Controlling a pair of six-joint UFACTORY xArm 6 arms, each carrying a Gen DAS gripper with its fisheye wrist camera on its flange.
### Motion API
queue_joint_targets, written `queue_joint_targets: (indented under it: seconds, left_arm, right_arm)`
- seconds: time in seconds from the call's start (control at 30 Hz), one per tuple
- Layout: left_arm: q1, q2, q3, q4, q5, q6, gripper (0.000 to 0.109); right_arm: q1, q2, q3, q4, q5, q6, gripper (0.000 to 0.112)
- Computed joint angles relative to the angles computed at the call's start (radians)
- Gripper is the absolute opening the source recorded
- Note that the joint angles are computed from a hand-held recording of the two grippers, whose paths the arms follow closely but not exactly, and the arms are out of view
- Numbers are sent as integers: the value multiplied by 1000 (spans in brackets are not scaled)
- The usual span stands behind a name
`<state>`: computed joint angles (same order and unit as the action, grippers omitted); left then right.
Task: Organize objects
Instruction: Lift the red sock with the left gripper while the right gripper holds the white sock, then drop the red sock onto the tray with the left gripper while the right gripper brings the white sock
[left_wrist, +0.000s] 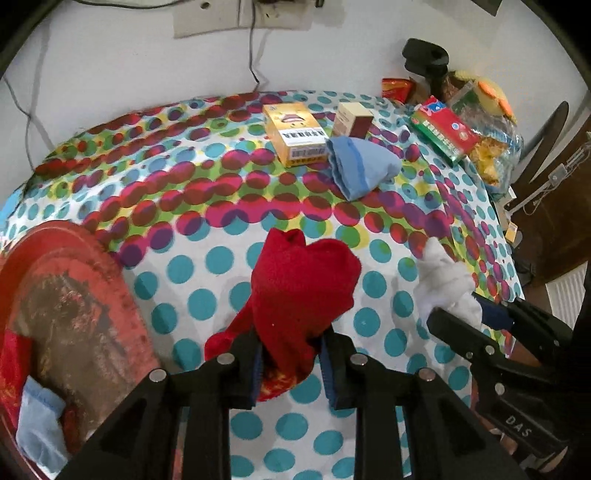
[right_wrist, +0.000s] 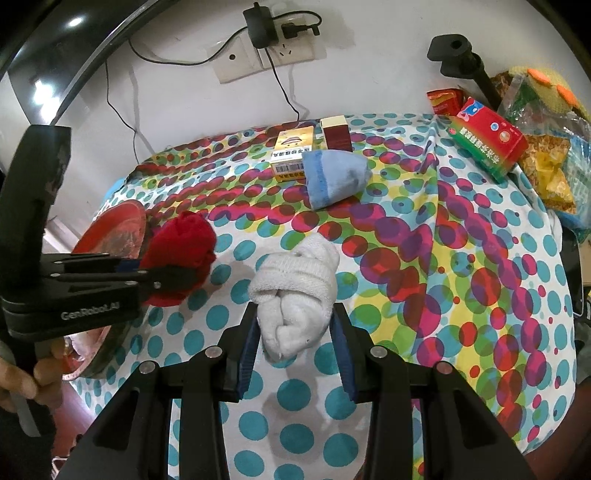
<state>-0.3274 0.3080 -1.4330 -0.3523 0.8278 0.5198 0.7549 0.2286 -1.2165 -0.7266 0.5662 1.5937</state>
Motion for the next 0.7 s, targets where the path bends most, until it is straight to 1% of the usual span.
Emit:
queue_joint_targets:
  seconds: [0.17, 0.27, 0.37, 0.7]
  left_arm:
    - [24, -31, 22, -5, -6, -9, 25]
    - [43, -56, 46, 2, -29, -14, 25]
    - [72, -65, 46, -15, -14, -16, 25]
    - [168, -76, 44, -34, -14, -12, 25]
  right_arm:
    - [15, 6, -24, 1, 28, -8, 36]
    - [24, 9, -39, 2, 46, -15, 36]
    - [29, 10, -46, 5, 53, -14, 36]
    - [65, 25, -73, 29, 95, -24, 36]
